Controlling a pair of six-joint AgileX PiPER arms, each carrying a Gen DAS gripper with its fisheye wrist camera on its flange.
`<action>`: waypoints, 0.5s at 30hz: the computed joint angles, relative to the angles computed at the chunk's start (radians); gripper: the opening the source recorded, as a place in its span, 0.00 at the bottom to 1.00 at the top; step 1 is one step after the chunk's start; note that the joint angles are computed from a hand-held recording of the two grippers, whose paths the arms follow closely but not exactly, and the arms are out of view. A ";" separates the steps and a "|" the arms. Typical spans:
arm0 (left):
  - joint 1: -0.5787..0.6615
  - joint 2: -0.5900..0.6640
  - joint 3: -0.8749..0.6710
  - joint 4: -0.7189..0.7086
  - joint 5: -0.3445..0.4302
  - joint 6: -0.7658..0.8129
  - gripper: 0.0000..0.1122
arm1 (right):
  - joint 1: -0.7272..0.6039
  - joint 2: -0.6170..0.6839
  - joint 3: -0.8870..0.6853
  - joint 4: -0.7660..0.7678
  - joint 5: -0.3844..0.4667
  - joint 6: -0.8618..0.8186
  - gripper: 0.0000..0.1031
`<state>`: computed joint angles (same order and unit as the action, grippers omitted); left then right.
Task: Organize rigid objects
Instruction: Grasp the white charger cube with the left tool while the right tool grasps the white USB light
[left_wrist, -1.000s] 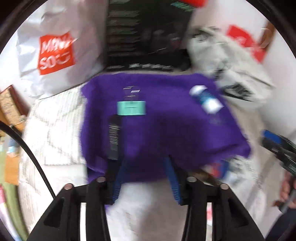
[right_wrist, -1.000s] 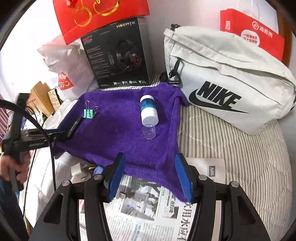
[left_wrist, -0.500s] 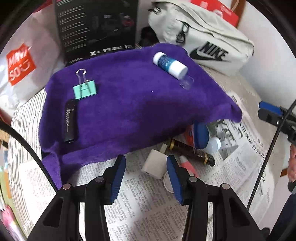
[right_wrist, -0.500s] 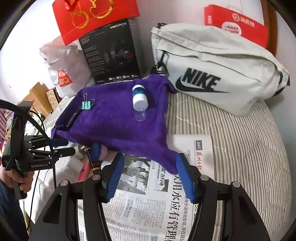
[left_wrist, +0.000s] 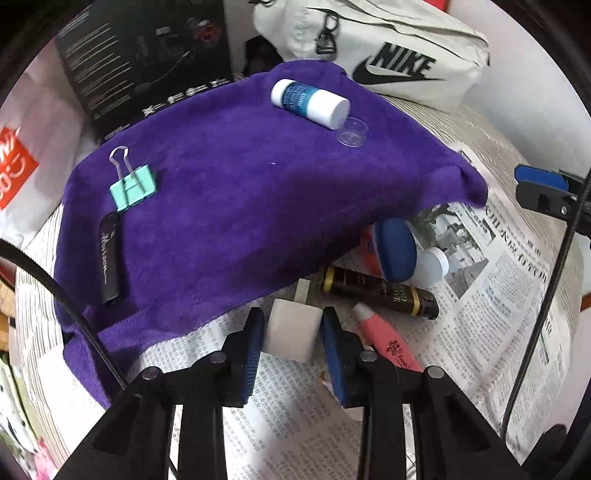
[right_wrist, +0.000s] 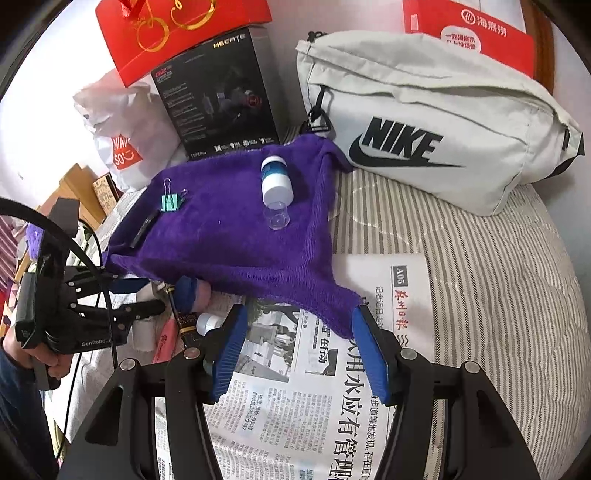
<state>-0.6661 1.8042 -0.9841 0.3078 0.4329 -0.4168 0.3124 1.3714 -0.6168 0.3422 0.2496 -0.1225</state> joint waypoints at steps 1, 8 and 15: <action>-0.005 0.000 0.001 0.018 0.002 -0.007 0.26 | 0.003 0.004 -0.001 0.000 0.001 -0.002 0.57; 0.036 -0.036 0.044 0.002 0.021 -0.001 0.26 | 0.090 0.059 -0.099 -0.153 0.050 0.108 0.57; 0.057 -0.038 0.072 0.033 -0.031 -0.064 0.23 | 0.164 0.098 -0.116 -0.147 0.028 0.121 0.57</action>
